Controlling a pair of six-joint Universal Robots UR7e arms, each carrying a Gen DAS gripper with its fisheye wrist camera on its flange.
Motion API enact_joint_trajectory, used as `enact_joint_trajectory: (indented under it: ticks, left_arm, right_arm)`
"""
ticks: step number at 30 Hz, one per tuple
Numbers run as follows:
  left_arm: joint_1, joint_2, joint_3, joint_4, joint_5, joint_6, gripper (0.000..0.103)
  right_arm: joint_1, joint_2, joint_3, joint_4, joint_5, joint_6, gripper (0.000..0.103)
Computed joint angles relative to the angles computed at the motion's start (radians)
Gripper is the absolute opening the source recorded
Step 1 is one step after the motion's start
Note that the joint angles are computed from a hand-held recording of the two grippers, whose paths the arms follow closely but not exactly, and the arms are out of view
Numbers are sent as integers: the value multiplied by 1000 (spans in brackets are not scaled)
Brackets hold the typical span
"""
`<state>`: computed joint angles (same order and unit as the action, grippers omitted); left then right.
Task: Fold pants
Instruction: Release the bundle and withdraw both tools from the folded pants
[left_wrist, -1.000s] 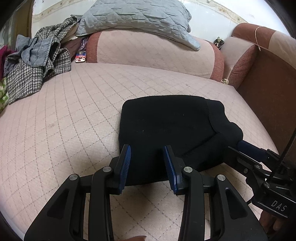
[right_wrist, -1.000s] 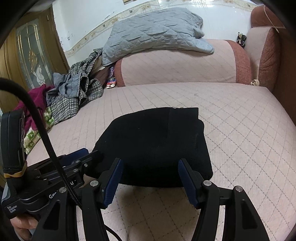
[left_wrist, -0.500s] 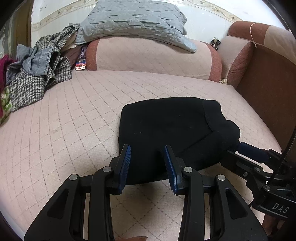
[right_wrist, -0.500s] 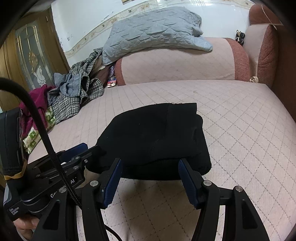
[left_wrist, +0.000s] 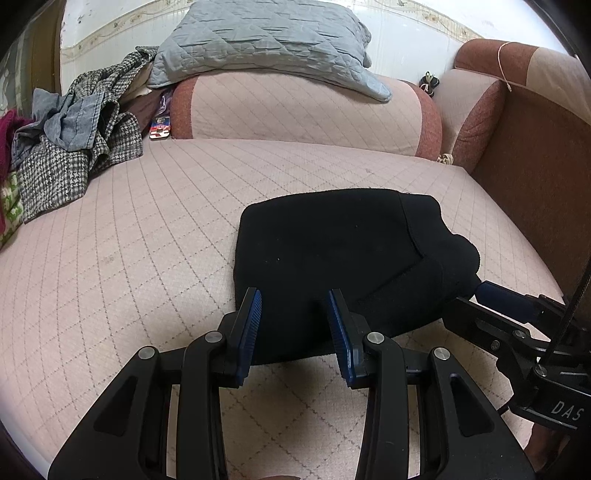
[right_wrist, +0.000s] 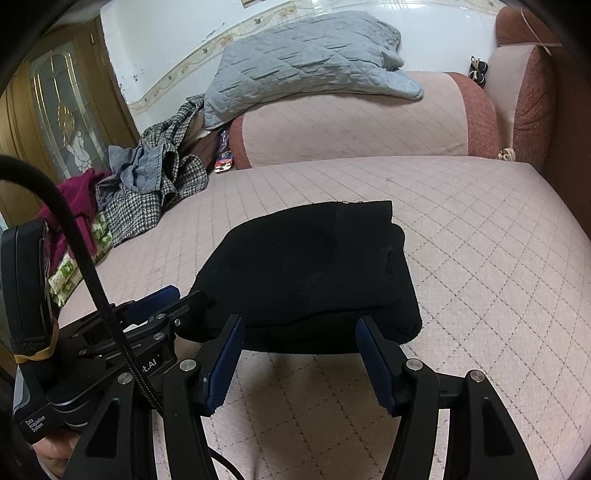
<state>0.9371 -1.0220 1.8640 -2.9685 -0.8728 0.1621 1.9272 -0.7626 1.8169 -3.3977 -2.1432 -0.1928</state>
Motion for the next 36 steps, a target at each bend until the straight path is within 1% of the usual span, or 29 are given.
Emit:
enact_joint_trajectory:
  ticks: [24, 26, 29, 31, 34, 36]
  left_arm:
    - [-1, 3, 0, 1, -5, -6, 36]
    - [0, 0, 5, -13, -21, 1, 36]
    - [1, -12, 18, -47, -65, 11, 36]
    - [3, -28, 18, -21, -107, -19, 36]
    - [2, -46, 15, 35, -130, -62, 36]
    - [3, -62, 26, 48, -160, -79, 36]
  right_arm:
    - [-13, -6, -2, 25, 19, 3, 60]
    - [-13, -7, 0, 25, 20, 2, 60]
    - [-10, -10, 10, 18, 19, 3, 60]
    - [-7, -15, 20, 9, 16, 3, 60]
    - [-6, -31, 39, 1, 6, -1, 60]
    - [-7, -46, 55, -11, -3, -1, 60]
